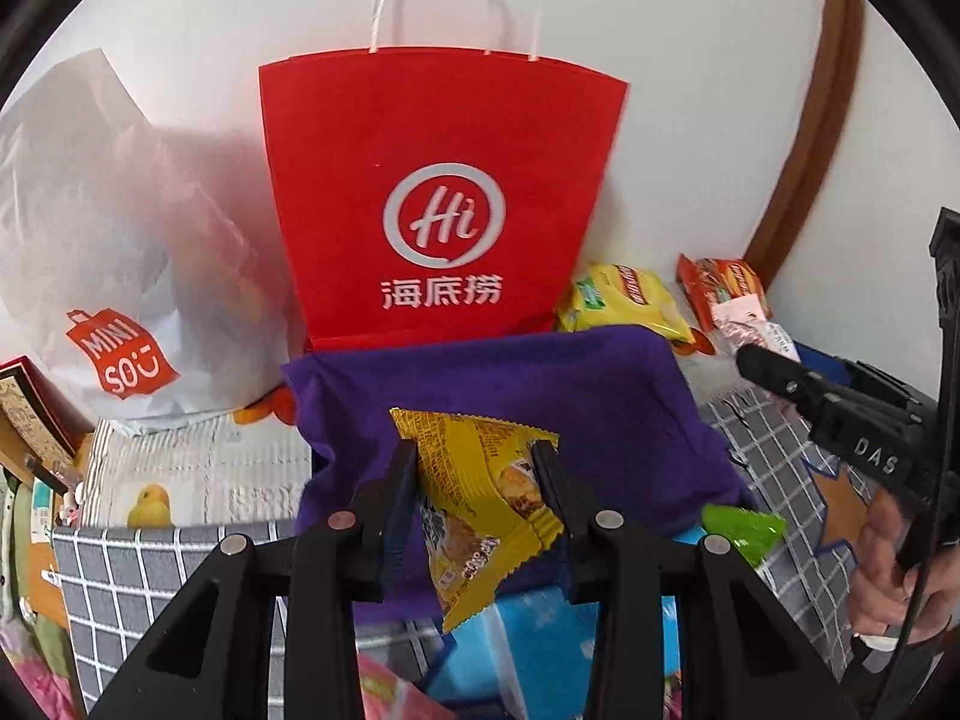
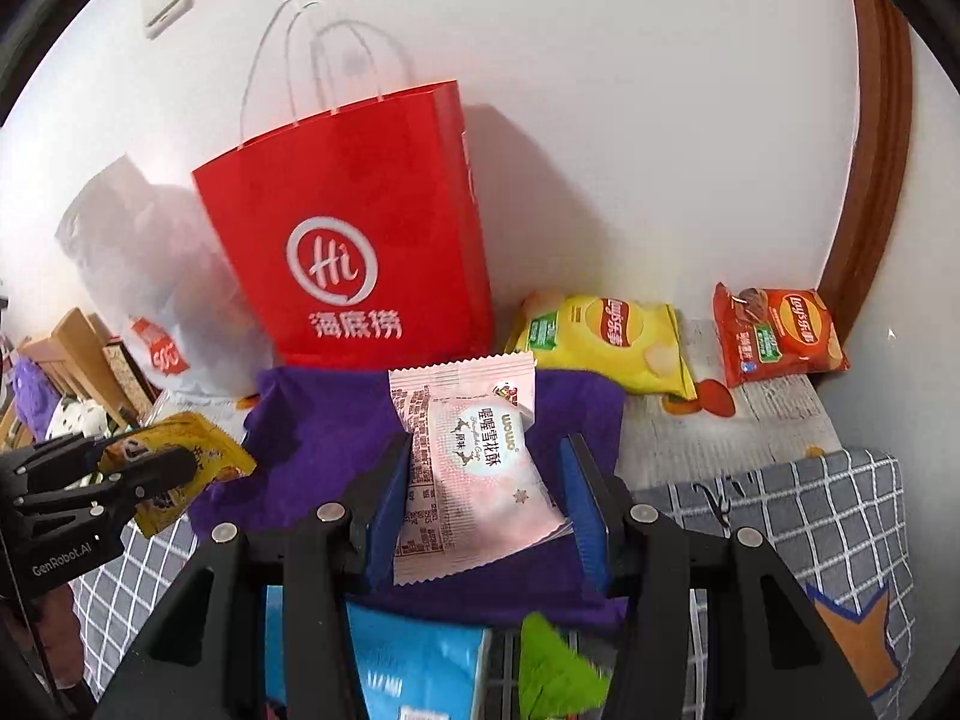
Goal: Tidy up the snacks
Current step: 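Lower the pink biscuit onto the purple towel with the right tool while the left tool lowers the yellow bag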
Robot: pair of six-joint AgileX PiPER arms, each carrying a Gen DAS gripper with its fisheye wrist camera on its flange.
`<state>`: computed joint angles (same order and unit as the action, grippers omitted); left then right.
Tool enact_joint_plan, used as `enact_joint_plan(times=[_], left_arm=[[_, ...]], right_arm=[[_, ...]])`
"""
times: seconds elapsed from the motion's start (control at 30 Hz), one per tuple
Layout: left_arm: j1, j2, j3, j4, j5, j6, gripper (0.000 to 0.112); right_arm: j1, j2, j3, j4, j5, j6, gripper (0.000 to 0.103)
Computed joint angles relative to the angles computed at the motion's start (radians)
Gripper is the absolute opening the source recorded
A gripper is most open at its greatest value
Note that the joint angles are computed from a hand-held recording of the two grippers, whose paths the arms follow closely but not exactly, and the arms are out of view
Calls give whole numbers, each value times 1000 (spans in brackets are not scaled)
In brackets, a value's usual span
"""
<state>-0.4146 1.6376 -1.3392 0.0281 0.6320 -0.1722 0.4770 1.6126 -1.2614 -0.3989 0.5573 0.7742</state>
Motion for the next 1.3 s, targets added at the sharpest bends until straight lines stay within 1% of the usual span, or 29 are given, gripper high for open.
enact_joint_plan(times=[0.13,0.27,0.4,0.53,0.6,0.77,0.9,1.07,1.2,1.3], left_arm=[[38,85,-67,-58,3,39,36],[67,178,-147,-110,20,75,36],[80,259,-221,-109,28,70,36],[92,318,-263,-104,39,59,36],[98,346,-286,-100,67,54,36],[108,369,-293,-96,69,47,36],[107,388,-309,-87,84,36,36],[103,405,-318,-71,97,16,36],[97,417,-324,-60,100,9,36],[92,430,-333,-58,107,7,36]], right_arm=[[-33,75,-77,38,-5,-57,49],[-52,151,-147,66,8,-91,49],[-82,246,-222,154,16,-162,49],[-81,323,-272,163,43,-183,49],[-84,363,-293,182,58,-197,49],[-96,444,-348,222,111,-209,49],[-113,471,-368,304,125,-274,49],[-121,500,-398,338,163,-308,51],[-128,520,-408,378,169,-349,51],[-126,528,-412,375,169,-349,51]])
